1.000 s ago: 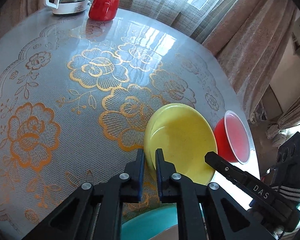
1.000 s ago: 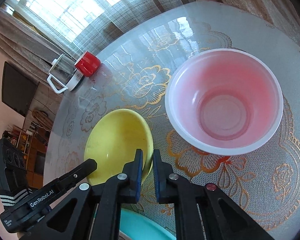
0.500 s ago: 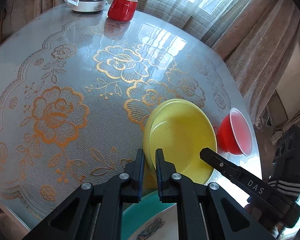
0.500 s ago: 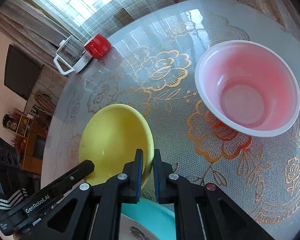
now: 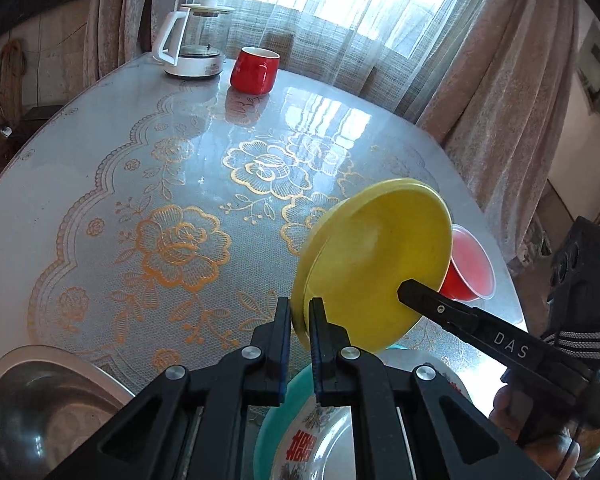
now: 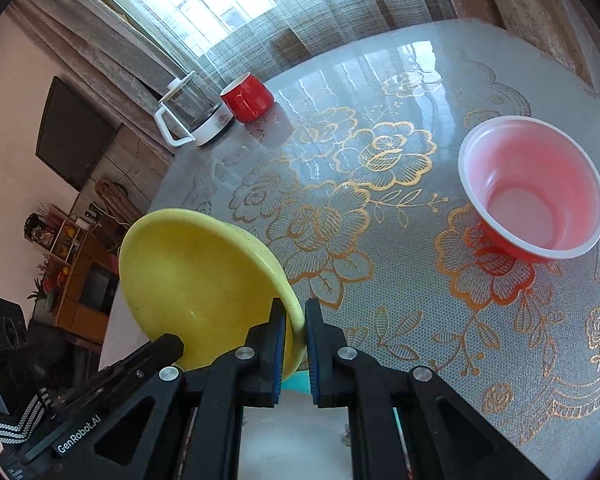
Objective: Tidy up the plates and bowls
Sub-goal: 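Lift the yellow bowl with the left gripper over the steel bowl, then lower the yellow bowl into the steel bowl and open the left gripper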
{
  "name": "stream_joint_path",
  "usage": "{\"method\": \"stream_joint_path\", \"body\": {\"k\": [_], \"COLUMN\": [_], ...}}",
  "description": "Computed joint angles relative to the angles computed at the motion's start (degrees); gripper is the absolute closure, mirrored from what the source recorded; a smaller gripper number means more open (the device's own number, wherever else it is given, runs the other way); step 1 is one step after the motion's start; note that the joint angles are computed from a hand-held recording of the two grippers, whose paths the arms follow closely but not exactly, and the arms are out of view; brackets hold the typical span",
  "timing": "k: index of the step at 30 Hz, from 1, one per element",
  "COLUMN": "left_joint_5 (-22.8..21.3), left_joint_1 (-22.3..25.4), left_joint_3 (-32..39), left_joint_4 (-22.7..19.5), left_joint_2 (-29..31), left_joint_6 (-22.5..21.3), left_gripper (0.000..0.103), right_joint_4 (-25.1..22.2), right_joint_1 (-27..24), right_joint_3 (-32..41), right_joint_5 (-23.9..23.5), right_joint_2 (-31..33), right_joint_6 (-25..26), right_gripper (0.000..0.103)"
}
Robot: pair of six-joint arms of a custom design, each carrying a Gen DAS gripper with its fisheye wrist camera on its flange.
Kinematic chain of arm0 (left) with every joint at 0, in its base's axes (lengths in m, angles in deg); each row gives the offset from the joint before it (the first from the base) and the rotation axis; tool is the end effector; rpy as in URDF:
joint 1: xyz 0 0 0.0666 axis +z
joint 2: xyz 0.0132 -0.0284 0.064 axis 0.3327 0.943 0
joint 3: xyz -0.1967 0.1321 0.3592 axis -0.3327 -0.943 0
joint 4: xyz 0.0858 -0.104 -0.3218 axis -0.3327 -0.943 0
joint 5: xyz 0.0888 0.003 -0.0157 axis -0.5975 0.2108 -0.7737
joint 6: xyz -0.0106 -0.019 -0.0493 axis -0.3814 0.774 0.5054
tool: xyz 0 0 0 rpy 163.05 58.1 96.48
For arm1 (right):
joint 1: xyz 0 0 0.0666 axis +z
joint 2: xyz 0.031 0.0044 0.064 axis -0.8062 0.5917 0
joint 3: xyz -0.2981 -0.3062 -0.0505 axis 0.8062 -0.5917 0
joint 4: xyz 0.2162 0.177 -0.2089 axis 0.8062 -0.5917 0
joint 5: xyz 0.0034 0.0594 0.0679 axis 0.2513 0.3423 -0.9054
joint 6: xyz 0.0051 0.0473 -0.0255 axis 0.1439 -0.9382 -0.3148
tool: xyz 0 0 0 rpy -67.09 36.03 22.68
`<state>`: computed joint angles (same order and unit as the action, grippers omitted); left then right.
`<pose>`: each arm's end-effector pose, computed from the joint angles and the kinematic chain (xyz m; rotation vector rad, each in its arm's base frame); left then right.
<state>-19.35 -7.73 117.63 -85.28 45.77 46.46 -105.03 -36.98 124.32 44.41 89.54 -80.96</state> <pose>0.4630 -0.2502 0.4692 0.5146 2.4964 -0.6494 0.3707 0.1096 0.4583 0.6429 2.3249 0.4835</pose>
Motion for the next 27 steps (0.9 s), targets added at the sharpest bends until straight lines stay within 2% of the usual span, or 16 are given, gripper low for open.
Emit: {"method": "stream_joint_path", "body": {"k": [3,13,22,27], "left_joint_5": [2.21,3.47,1.21,2.47], "left_joint_1": [1.42,5.11,8.31,11.38], "left_joint_3": [-1.03,-6.45,-12.76,-15.93], "left_joint_4": [0.42,3.25,6.71,7.29], "left_joint_2": [-1.24,-5.95,-11.68,-14.39], "left_joint_6": [0.83,1.39,-1.95,-2.96], "left_gripper": [0.094,0.094,0.094,0.094], "right_joint_4": [-0.09,-0.73,0.51,1.8], "right_joint_1": [1.57,6.88,11.05,14.04], "right_joint_3": [0.54,3.95,4.88,4.95], "right_joint_5": [0.67,3.21,3.07,2.63], "right_joint_2": [-0.11,1.37,2.74,2.9], "right_joint_6": [-0.02,1.39,1.18,1.43], "right_gripper": [0.094,0.094,0.094,0.094]}}
